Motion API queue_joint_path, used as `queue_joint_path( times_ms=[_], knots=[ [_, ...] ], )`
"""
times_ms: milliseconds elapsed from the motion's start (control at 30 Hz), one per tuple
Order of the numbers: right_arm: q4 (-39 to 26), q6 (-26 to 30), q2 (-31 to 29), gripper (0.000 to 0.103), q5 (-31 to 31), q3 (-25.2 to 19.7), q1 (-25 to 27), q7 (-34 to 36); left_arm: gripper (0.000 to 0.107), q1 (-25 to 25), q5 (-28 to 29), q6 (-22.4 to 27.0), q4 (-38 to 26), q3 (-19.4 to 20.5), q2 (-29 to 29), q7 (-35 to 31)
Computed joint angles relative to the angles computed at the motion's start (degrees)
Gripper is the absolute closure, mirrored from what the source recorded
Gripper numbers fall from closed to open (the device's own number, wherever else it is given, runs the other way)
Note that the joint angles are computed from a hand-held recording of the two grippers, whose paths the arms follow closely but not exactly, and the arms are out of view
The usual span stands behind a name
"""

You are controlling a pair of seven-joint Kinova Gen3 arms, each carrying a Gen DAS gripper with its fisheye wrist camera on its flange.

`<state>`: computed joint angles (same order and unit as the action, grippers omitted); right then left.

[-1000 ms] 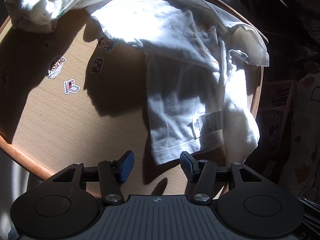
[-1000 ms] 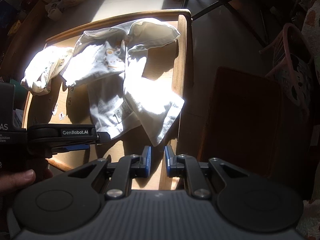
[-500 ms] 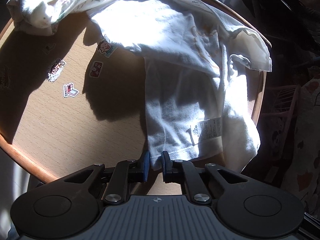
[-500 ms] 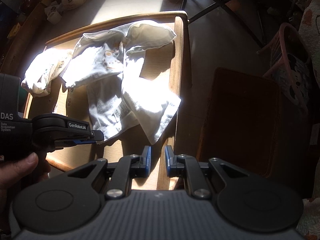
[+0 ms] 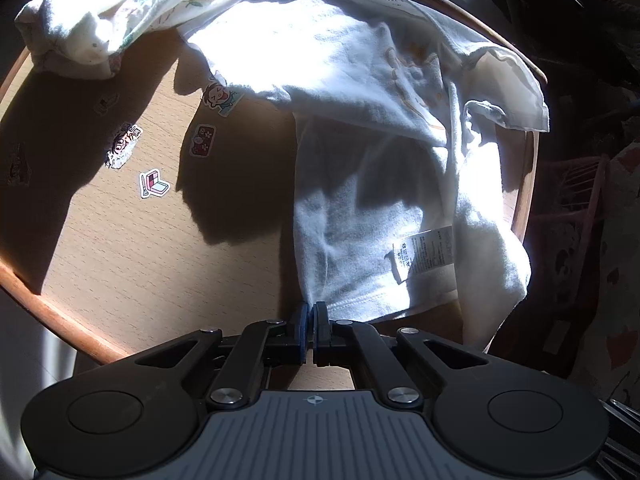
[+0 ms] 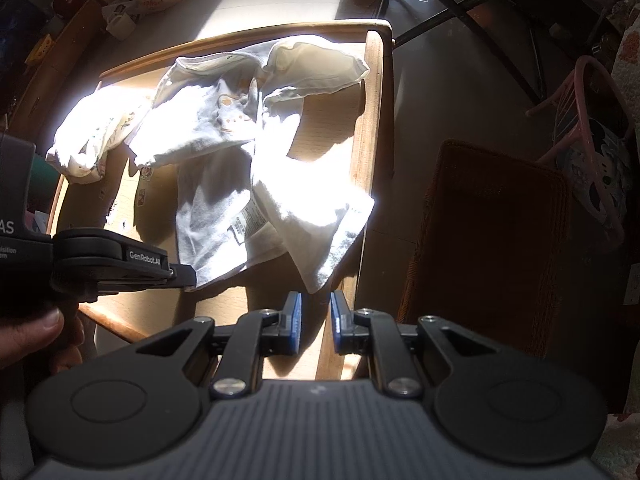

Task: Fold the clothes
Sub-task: 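Grasp the shirt hem with the left gripper, then with the right gripper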

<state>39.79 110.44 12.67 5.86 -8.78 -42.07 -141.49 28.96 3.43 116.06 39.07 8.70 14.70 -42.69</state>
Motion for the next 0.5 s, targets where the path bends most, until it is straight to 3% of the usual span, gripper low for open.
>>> queue_joint_path(
  times_ms=[133,500],
  knots=[
    [-1.48,1.03,2.11,0.072,0.44,0.31,-0.28,1.47,0.105,-0.80,-0.37,0.68,0.28,-0.08,-0.88,-2.14],
    [-5.07,3.08,4.95,0.071,-0.77,1.80,-1.90,0.76,0.105,-6.55,2.40,-1.69,8.47,-0.11,-6.19,-4.69]
  ],
)
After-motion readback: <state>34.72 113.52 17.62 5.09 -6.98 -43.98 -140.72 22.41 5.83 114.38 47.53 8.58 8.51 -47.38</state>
